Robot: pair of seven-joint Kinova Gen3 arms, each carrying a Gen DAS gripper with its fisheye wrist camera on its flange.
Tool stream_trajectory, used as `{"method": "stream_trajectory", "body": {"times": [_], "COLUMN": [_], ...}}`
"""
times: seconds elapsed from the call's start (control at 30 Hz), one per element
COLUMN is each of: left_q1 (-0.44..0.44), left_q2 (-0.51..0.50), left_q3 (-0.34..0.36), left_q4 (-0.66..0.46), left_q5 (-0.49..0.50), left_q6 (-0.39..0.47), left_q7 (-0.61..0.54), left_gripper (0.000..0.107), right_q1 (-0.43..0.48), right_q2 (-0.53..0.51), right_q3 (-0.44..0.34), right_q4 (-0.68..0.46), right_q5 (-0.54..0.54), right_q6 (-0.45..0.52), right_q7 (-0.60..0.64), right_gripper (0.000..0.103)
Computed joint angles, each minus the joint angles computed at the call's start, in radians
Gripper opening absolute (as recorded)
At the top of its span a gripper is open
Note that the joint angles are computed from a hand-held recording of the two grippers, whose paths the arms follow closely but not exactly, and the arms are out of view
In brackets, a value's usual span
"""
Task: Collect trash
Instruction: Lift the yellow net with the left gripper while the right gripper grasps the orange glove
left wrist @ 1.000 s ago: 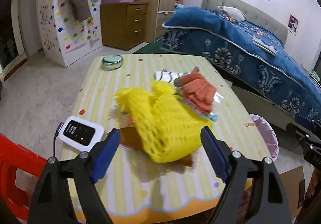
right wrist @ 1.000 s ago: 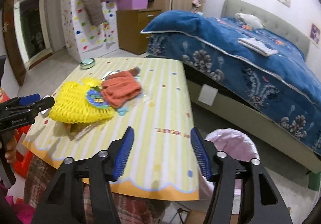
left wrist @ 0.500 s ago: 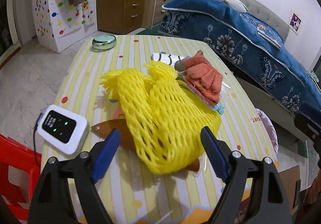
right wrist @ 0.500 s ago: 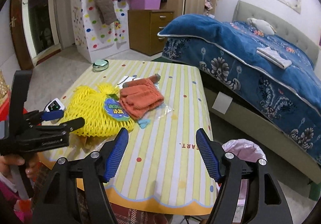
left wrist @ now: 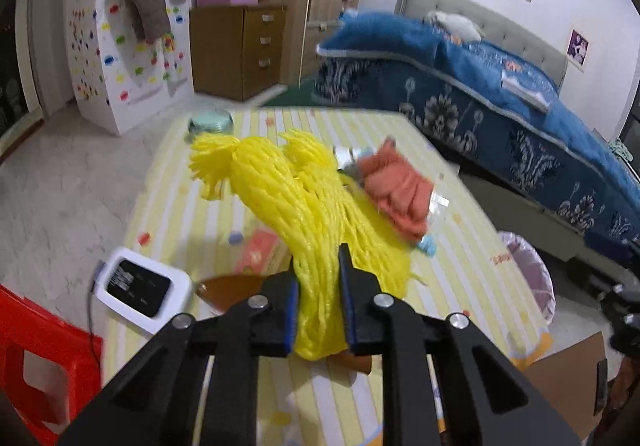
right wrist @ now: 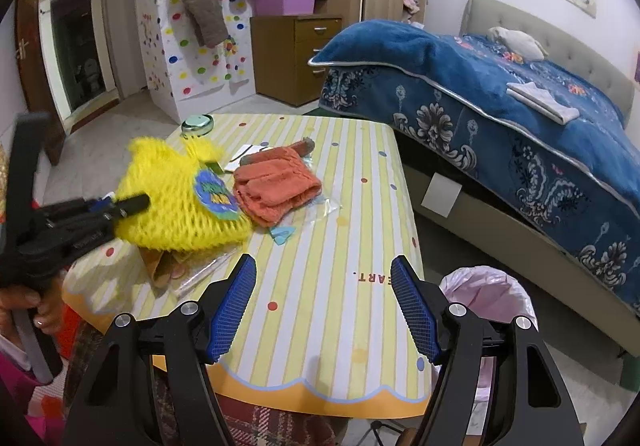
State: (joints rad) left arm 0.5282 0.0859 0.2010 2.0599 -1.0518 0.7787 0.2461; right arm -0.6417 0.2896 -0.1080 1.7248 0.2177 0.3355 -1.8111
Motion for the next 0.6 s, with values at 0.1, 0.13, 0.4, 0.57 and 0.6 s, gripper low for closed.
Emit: {"method": "stream_trajectory", "body": {"times": [0.1, 0.13, 0.4, 0.57, 0.6], "left_q1": [0.018, 0.019, 0.012, 0.003, 0.001], "left_q2": [-0.032, -0.043, -0.071, -0.058, -0.059], "left_q3": [0.017, 0.025, 0.075, 0.068, 0.066], "left_q4": [-0.005, -0.008, -0.028, -0.029, -0.027], "left_q5": [-0.039, -0.049, -0.078, -0.064, -0.061], "left_q6": [0.062, 0.083, 0.253, 0.279, 0.281], "left_q7": [0.024, 0.03, 0.044, 0.043, 0.041], "left_gripper": [0.015, 0.015, 0.015, 0.015, 0.015], "right_q1": [0.004, 0.009, 0.043, 0.016, 0.003], "right_q2": [0.0, 0.001, 0.041, 0.111, 0.127], "right_q3": [-0.006, -0.012, -0.063, -0.061, -0.054], "right_q4": [-0.003, -0.005, -0.048, -0.124, -0.141], "right_q5": [-0.005, -0.011, -0.077, -0.095, -0.09], "right_q6": [-0.002, -0.004, -0.018, 0.008, 0.012], "right_q7": [0.01, 0.017, 0.103, 0.152, 0.157], "right_gripper": [0.07, 0.071, 0.079, 0.079, 0.078]}}
